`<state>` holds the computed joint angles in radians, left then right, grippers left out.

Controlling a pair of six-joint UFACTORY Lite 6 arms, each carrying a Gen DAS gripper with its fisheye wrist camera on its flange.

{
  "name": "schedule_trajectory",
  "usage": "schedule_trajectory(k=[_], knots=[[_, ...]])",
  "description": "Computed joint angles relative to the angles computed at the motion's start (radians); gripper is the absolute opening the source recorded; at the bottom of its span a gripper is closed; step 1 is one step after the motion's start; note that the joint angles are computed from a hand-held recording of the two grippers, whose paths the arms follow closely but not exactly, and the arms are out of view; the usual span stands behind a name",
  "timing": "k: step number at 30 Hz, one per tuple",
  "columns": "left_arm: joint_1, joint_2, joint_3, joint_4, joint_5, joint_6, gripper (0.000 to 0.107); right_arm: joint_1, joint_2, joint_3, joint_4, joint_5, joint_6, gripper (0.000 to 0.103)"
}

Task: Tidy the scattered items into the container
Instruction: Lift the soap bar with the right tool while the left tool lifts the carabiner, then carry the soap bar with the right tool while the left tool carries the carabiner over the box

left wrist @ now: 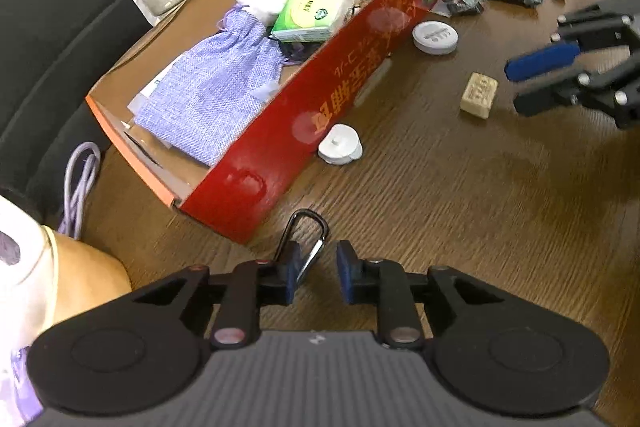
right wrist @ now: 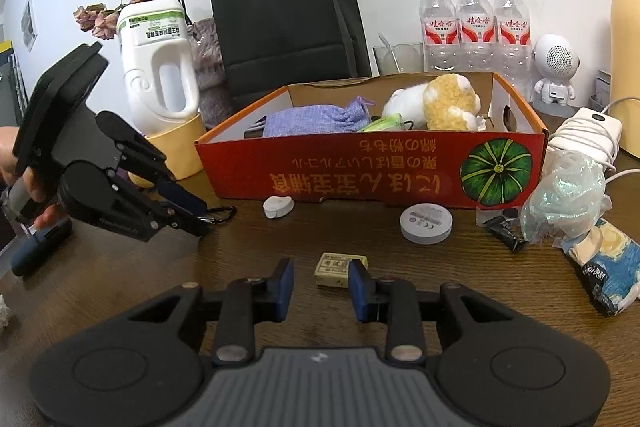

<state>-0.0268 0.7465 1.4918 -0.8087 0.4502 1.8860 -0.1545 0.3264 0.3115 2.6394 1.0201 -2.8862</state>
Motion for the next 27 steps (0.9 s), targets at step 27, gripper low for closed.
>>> schedule_trajectory(k=[27], knots=[[0.084, -0.553, -0.966, -1.487, 0.391, 0.667, 0.005, 0.214, 0.105, 0.135, 0.341, -0.104, -0.108, 0.044]])
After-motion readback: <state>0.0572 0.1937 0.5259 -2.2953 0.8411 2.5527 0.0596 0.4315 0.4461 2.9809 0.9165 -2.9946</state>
